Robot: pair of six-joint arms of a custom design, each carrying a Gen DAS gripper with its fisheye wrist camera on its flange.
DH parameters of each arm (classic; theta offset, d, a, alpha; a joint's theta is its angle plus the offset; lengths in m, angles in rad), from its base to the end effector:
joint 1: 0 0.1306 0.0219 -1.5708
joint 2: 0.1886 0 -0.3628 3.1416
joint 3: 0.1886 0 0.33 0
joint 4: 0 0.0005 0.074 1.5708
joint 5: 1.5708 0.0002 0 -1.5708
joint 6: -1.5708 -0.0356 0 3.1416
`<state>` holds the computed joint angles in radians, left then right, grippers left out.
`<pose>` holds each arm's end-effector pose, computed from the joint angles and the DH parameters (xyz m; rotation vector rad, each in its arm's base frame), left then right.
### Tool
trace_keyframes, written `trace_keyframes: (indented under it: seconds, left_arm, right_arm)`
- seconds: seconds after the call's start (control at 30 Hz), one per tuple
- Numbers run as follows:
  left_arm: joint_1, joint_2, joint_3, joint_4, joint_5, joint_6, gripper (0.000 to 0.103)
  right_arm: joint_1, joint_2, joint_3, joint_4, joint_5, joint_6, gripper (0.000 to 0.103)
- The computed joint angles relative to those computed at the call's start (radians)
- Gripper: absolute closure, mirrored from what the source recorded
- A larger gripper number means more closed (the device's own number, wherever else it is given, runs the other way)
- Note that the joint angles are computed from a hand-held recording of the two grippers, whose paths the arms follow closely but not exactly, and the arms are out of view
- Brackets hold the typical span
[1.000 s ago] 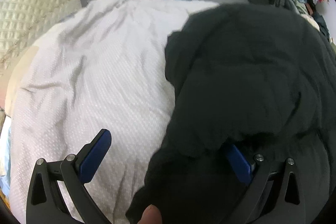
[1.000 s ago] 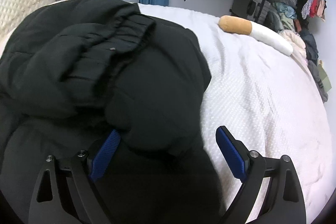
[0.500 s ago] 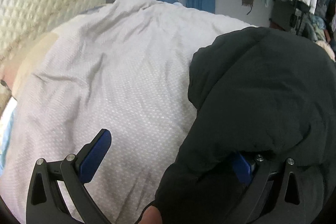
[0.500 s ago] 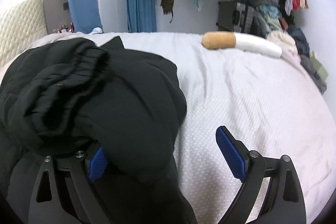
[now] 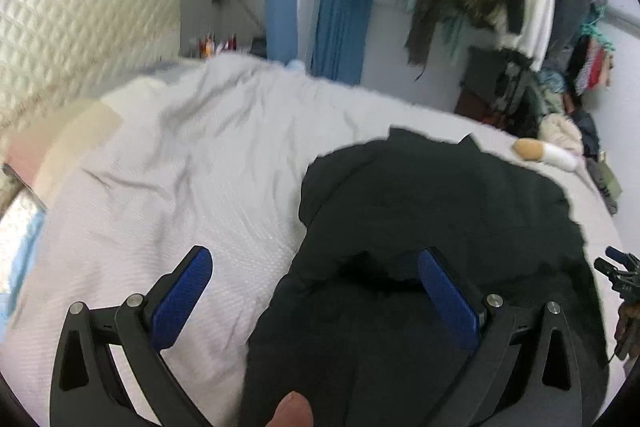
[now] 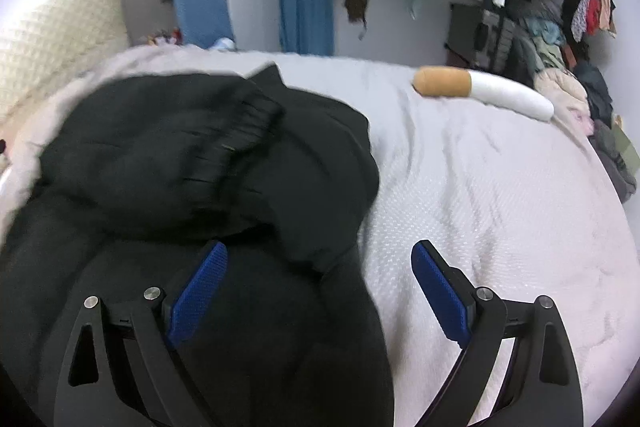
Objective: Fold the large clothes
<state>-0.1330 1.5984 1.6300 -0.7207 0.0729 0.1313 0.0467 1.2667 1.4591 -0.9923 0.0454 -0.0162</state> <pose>0.5090 -0.0712 0.4256 0.0410 2.2670 -0.2229 0.3799 0.0156 0.4754 -0.0143 2.3697 -0.0236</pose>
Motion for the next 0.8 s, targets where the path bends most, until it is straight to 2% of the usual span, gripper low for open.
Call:
trace_keyframes:
  seconds: [0.07,0.2,0.3,0.4,0.57,0.7,0.8]
  left_arm:
    - [0.022,-0.058,-0.023,-0.022,0.032,-0.003,0.000]
    - [0.094,-0.169,-0.041,-0.113,0.106,-0.009,0.000]
    - [0.179,-0.241,-0.038,-0.197,0.187,-0.011,0.000]
    - [0.278,-0.272,-0.021,-0.293,0.295,-0.032,0.000]
    - [0.406,-0.274,-0.038,-0.431,0.456,-0.087,0.000]
    - [0.455,-0.269,-0.128,-0.467,0.610,-0.129,0.000]
    - [0.448,-0.257,-0.222,-0.447,0.690,-0.125,0.000]
  right_arm:
    - [0.001,-0.049,0.007,-0.022,-0.031,-0.005,0.011]
    - [-0.005,-0.107,0.037,-0.083,-0.076,-0.016,0.011]
    - [-0.010,-0.136,0.060,-0.132,-0.101,-0.026,0.011]
    - [-0.029,-0.150,0.085,-0.194,-0.132,-0.045,0.011]
    - [-0.090,-0.198,0.061,-0.257,-0.255,-0.078,0.011]
    - [-0.128,-0.250,0.006,-0.311,-0.318,-0.078,0.011]
    - [-0.163,-0.286,-0.051,-0.356,-0.374,-0.076,0.012]
